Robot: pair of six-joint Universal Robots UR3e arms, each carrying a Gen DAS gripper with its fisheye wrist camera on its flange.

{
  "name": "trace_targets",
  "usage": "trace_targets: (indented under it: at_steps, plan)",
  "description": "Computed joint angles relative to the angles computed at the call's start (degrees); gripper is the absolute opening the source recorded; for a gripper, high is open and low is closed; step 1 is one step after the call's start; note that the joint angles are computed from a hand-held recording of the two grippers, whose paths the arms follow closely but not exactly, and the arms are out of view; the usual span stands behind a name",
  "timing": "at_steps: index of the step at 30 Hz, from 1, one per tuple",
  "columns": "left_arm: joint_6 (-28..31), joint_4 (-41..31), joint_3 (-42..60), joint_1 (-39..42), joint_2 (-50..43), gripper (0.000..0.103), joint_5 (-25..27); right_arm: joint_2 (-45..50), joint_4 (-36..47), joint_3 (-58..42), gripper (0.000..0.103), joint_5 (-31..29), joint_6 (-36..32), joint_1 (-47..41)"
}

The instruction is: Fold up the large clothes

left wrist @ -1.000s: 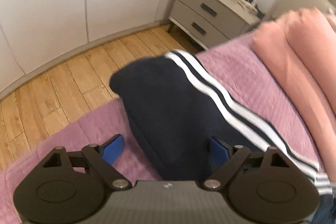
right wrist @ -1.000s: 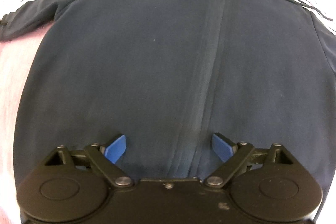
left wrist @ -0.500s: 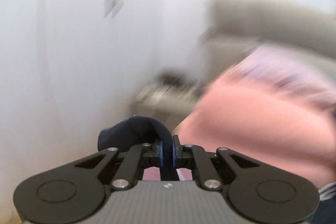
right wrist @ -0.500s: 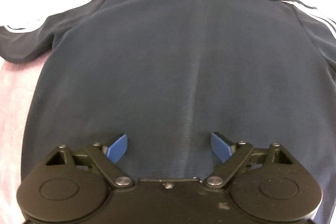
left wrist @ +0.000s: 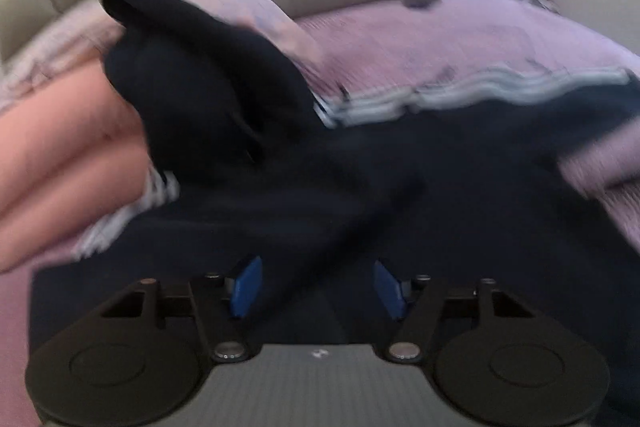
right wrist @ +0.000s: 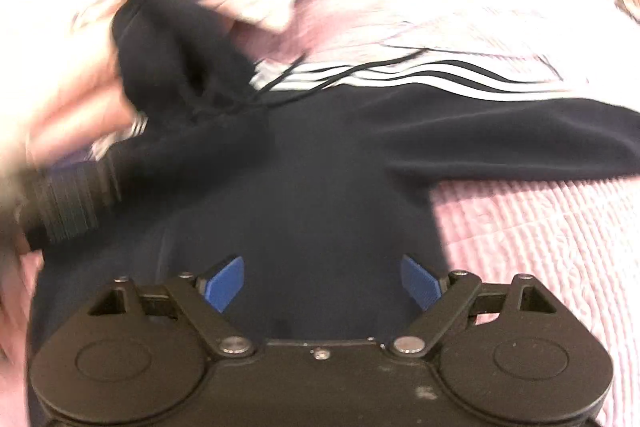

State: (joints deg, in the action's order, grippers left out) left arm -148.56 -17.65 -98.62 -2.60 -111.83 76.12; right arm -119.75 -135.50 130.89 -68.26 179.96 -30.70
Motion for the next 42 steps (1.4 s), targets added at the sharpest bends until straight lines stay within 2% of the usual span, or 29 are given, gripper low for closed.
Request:
trace_targets:
  at_steps: [1, 2, 3, 4, 6, 8, 10, 12, 14, 15, 16, 17, 18, 20, 22, 25, 28, 29, 30, 31, 33, 34, 36, 38, 40, 41, 42]
  plan:
    - [0.72, -0.23, -2.55, 1.97, 1.54, 0.074, -2.03, 1.22, -0.25, 0.41, 0.102, 4.19, -0.22, -3.18]
    - [0.12, -1.12, -3.81, 3.98, 2.76, 0.085, -3.46, 3.34, -1.65, 0.65, 0.102, 7.93, 0.50, -5.13]
    - [-0.62, -3.79, -3.17, 6.13, 3.80, 0.090, -4.59, 6.56, -4.01, 0.38, 0.102, 11.15, 1.43, -5.91]
    - [-1.94, -6.46, -2.59, 8.63, 4.35, 0.090, -5.70, 11.37, -7.82, -0.64, 0.102, 13.28, 2.87, -5.05]
    - [-3.98, -12.97, 2.12, 12.59, 3.59, 0.091, -6.92, 22.12, -17.63, -3.94, 0.102, 13.47, 7.24, -0.35]
    - [-5.61, -14.47, 3.30, 15.82, 2.90, 0.090, -5.19, 33.52, -25.31, -10.32, 0.102, 10.77, 11.62, 5.81]
    - [-5.36, -14.01, 3.31, 18.19, 2.40, 0.090, -2.05, 42.70, -29.24, -17.91, 0.102, 6.96, 13.42, 11.24]
    - [-4.31, -9.82, 2.95, 19.23, 0.36, 0.089, 1.61, 51.75, -30.52, -27.89, 0.103, -0.94, 13.43, 17.34]
    - [-2.03, -3.96, 0.86, 20.18, -1.05, 0.088, 4.97, 56.50, -31.99, -33.86, 0.103, -9.01, 13.58, 22.31]
    - [-1.88, -0.83, -0.01, 21.23, -2.06, 0.091, 4.34, 58.12, -31.36, -36.66, 0.090, -12.17, 12.67, 24.44]
    - [-2.86, 1.23, -0.26, 22.43, -2.87, 0.091, 2.64, 59.26, -30.79, -39.01, 0.025, -14.81, 10.62, 26.36]
    - [-4.15, 2.03, -0.03, 22.62, -3.19, 0.091, 2.27, 59.82, -30.61, -40.62, 0.011, -16.85, 9.37, 27.84]
    - [-5.31, 3.81, 1.00, 22.60, -4.85, 0.091, 2.40, 58.59, -32.48, -39.83, 0.011, -17.86, 9.71, 28.77]
    - [-7.69, 8.86, 3.65, 20.78, -8.97, 0.093, 6.26, 54.36, -38.20, -36.30, 0.010, -16.90, 11.46, 28.45]
    - [-8.93, 13.43, 5.23, 19.77, -12.10, 0.096, 8.56, 49.04, -39.32, -34.64, 0.010, -16.87, 14.95, 27.05]
    - [-10.13, 14.66, 7.04, 20.24, -14.01, 0.097, 6.77, 43.04, -33.25, -35.33, 0.010, -15.44, 15.99, 22.62]
    - [-12.32, 15.38, 11.25, 17.01, -18.05, 0.103, 15.21, 41.03, -22.67, -37.43, 0.012, -17.09, 13.37, 18.58]
    - [-13.13, 16.10, 10.94, 17.12, -18.13, 0.103, 15.57, 41.56, -20.49, -37.44, 0.014, -17.66, 13.18, 17.25]
    - [-13.96, 16.58, 10.23, 17.41, -17.70, 0.103, 16.02, 43.40, -16.41, -38.89, 0.024, -17.52, 12.48, 15.84]
    - [-15.00, 16.83, 9.52, 17.73, -17.19, 0.103, 16.64, 45.16, -12.47, -39.94, 0.044, -16.72, 11.25, 14.39]
    - [-17.66, 17.05, 7.96, 18.61, -16.03, 0.103, 16.72, 48.67, -7.51, -41.04, 0.062, -17.85, 8.81, 13.21]
    - [-19.30, 16.88, 7.29, 18.84, -15.46, 0.103, 17.13, 49.11, -7.77, -39.69, 0.069, -18.51, 7.62, 12.90]
    - [-21.30, 17.87, 4.38, 18.86, -13.60, 0.103, 18.64, 46.54, -14.34, -32.51, 0.078, -15.30, 4.84, 11.24]
    - [-21.97, 19.98, -2.38, 19.35, -8.95, 0.103, 20.02, 44.10, -15.22, -29.34, 0.078, -12.99, 3.79, 10.13]
    - [-20.36, 19.32, -7.44, 19.28, -4.29, 0.094, 20.38, 41.91, -14.26, -28.08, 0.079, -12.42, 1.51, 9.71]
    - [-19.00, 19.51, -9.48, 19.16, -2.34, 0.082, 19.23, 41.84, -12.52, -29.29, 0.079, -14.62, 0.23, 10.77]
    - [-16.31, 21.69, -13.48, 19.58, 1.00, 0.077, 16.74, 42.11, -11.57, -30.72, 0.078, -18.40, -0.31, 12.60]
